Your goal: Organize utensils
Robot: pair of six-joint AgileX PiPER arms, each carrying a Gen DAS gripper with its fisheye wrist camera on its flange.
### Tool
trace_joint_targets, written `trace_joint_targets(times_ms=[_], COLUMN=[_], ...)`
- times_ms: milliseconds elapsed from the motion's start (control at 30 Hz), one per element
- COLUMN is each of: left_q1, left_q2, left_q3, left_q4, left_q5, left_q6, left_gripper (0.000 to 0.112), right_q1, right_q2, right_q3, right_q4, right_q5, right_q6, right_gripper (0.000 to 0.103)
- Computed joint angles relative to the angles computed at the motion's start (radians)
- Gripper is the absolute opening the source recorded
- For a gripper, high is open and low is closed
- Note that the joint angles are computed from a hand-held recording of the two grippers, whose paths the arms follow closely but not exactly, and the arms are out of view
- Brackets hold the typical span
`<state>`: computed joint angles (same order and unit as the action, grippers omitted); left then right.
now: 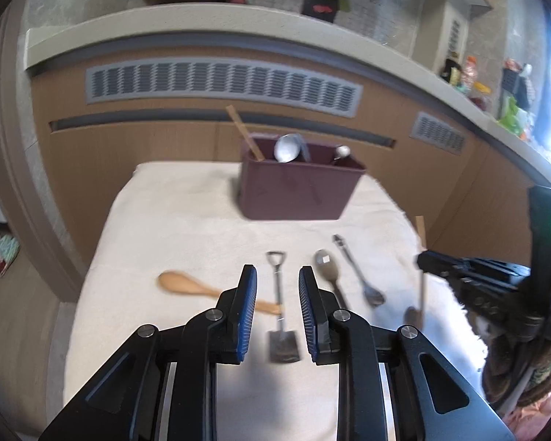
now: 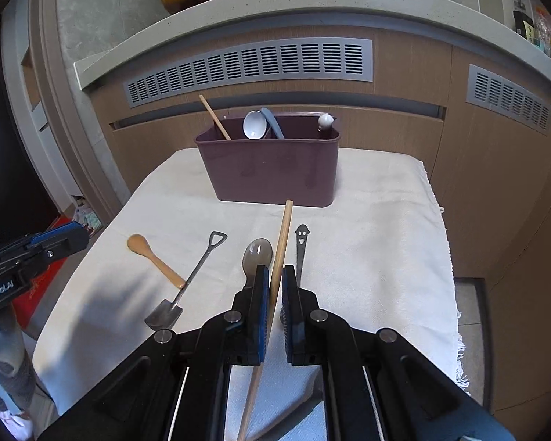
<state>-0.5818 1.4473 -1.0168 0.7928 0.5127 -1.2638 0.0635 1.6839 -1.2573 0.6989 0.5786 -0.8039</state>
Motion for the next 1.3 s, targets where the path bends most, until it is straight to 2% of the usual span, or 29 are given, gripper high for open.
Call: trace_joint_targets(times_ms=[133, 267, 367, 433, 500, 600, 667, 733, 800, 867, 900, 967, 1067, 1100, 1167, 1300], left_q1=[0.086, 0.182, 0.265, 0.308, 0.336, 0.341, 0.344, 0.314, 0.279, 0.239, 0.217, 0.211, 0.211, 0.200, 0.168, 0.081], left_q2=[0.018, 0.070, 0.152, 0.224, 0.288, 0.373, 0.446, 0.506, 0.548, 0.575, 0.574, 0.533, 0.453, 0.411, 0.340, 0.205], left_q3=[0.005, 0.026, 0.004, -0.052, -0.118, -0.245, -0.357, -0.447, -0.499, -0.523, -0.510, -0.433, -0.312, -0.261, -0.184, -0.091], left_q4=[-0.132, -0.314, -0.546, -0.664, -0.722, -0.647, -0.638, -0.538, -0.471, -0.362, -0.310, -0.301, -0.304, -0.258, -0.131, 0.128], left_q5=[0.052, 0.028, -0.021, -0.018, 0.005, 0.070, 0.129, 0.185, 0.201, 0.222, 0.211, 0.126, 0.011, -0.016, -0.045, -0.014], left_q6=[0.103, 0.221, 0.399, 0.478, 0.505, 0.411, 0.409, 0.349, 0.347, 0.299, 0.275, 0.269, 0.261, 0.215, 0.094, -0.158], left_gripper=[0.029, 0.035, 0.046, 0.048, 0.053, 0.056, 0.056, 0.056, 0.056, 0.043, 0.039, 0.036, 0.036, 0.036, 0.036, 0.035], right_q1=[-0.007, -0.004, -0.005, -0.008, -0.008, -0.011, -0.015, -0.017, -0.017, -0.017, -0.016, -0.018, -0.020, -0.021, -0.028, -0.036], right_q2=[0.046, 0.069, 0.080, 0.085, 0.089, 0.098, 0.109, 0.123, 0.135, 0.144, 0.143, 0.136, 0.103, 0.090, 0.059, 0.005], right_q3=[-0.024, -0.031, -0.037, -0.039, -0.039, -0.043, -0.050, -0.060, -0.068, -0.074, -0.073, -0.065, -0.034, -0.023, -0.004, 0.021], right_q4=[0.019, 0.016, 0.014, 0.014, 0.006, -0.003, 0.003, 0.007, 0.005, 0.006, 0.006, 0.028, 0.082, 0.102, 0.151, 0.206], right_q5=[0.007, 0.006, 0.008, 0.008, 0.001, -0.003, 0.002, 0.006, 0.007, 0.006, 0.002, -0.002, -0.020, -0.022, -0.015, -0.005], right_q6=[0.008, 0.011, 0.017, 0.018, 0.023, 0.030, 0.027, 0.027, 0.034, 0.037, 0.034, 0.009, -0.053, -0.076, -0.126, -0.170], right_gripper=[0.007, 0.007, 0.007, 0.007, 0.008, 0.008, 0.008, 0.008, 0.008, 0.008, 0.008, 0.008, 0.008, 0.008, 0.007, 0.006])
